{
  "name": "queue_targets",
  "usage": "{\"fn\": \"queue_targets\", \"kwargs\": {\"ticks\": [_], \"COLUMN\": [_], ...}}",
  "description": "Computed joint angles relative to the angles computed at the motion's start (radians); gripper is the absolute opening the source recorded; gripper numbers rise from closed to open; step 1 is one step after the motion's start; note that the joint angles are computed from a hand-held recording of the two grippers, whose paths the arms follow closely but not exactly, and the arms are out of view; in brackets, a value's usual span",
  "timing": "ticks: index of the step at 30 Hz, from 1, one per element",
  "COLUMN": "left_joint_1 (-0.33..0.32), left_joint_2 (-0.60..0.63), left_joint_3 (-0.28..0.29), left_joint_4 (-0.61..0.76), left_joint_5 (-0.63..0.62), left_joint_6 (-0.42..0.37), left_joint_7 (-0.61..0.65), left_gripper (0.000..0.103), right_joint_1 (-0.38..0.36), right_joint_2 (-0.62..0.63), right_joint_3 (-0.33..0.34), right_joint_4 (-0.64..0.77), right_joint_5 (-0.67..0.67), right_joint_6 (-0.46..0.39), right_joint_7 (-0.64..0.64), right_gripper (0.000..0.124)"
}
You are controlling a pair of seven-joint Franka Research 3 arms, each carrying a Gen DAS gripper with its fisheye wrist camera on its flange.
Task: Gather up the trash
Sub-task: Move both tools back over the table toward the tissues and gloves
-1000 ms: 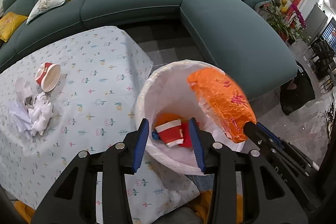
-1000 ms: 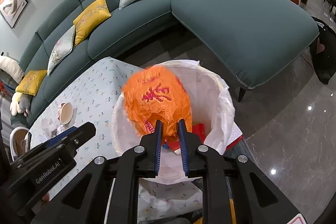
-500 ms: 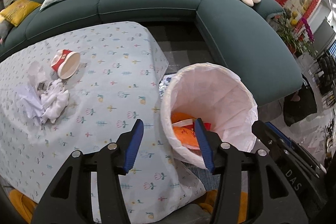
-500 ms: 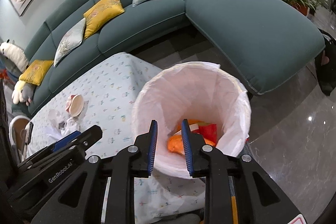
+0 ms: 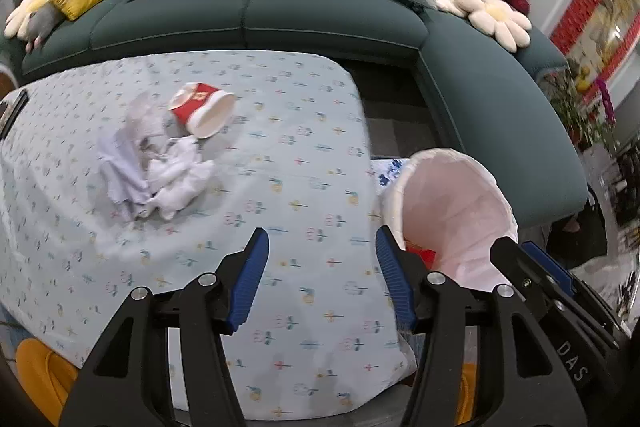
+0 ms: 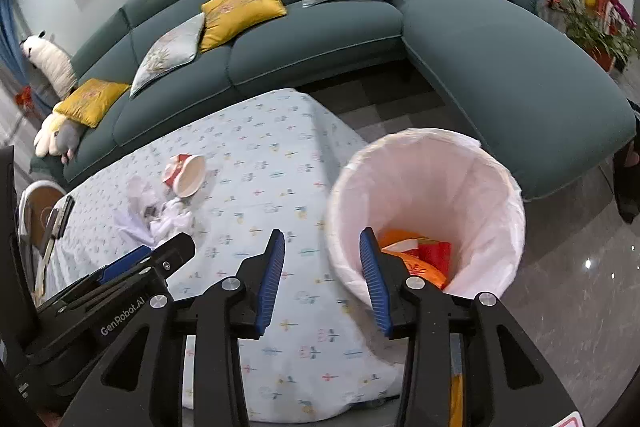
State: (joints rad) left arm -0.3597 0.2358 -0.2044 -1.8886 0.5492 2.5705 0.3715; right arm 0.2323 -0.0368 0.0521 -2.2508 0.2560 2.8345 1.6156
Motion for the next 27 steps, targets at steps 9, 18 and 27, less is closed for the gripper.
{"fn": "queue_targets", "kwargs": {"ticks": [9, 18, 27], "left_joint_1": [0.048, 0.114, 0.186], "left_joint_2": [-0.118, -0.208, -0.253], "left_joint_3": [0.009, 0.007, 0.024], "left_joint_4": [-0.152, -0.281, -0.382], "left_joint_5": [0.018, 0.026, -0.019], "left_joint_6": [0.05, 0.09, 0.124], "left_joint_7": [-0.07, -0.109, -0.09], "left_gripper": [0.056, 0.056, 0.056], "right_joint_1": [0.041, 0.083, 0.14], "right_joint_2": [0.005, 0.036, 0.132], "right_joint_3": [0.036, 0.052, 0.052], "right_joint_4": [0.018, 0.057, 0.147], "right_joint_5": [-0.118, -0.208, -0.268], "right_joint_6": [-0.017, -0.045, -0.072], "right_joint_7": [0.083, 0.143, 0.18], "right_gripper": [0.041, 0.041, 0.048]}}
